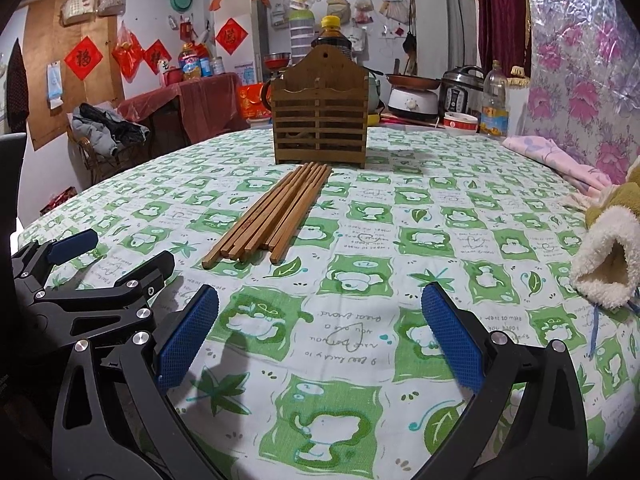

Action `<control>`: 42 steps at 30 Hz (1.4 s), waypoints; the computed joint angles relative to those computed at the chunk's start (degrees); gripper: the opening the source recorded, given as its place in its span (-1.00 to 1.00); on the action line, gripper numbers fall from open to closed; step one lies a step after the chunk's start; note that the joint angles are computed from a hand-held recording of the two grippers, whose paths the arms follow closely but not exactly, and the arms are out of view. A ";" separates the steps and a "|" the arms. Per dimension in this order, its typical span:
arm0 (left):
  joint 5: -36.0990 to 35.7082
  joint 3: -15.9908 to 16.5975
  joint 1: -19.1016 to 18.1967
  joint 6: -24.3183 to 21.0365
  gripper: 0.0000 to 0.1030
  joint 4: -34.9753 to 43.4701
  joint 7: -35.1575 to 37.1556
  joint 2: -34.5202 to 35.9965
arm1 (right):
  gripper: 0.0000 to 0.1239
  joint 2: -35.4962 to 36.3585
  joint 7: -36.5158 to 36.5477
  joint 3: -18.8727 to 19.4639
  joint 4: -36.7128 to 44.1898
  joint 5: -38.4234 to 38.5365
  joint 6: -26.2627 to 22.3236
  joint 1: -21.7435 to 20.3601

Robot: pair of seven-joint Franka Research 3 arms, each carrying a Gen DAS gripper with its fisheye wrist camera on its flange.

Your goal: Organize utensils

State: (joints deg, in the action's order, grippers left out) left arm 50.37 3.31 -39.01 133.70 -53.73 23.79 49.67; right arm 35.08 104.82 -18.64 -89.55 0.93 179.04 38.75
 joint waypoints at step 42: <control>0.12 0.03 -0.01 0.13 0.92 -0.26 -0.29 -0.11 | 0.58 -0.20 -1.38 2.04 0.03 0.92 -0.16 -1.25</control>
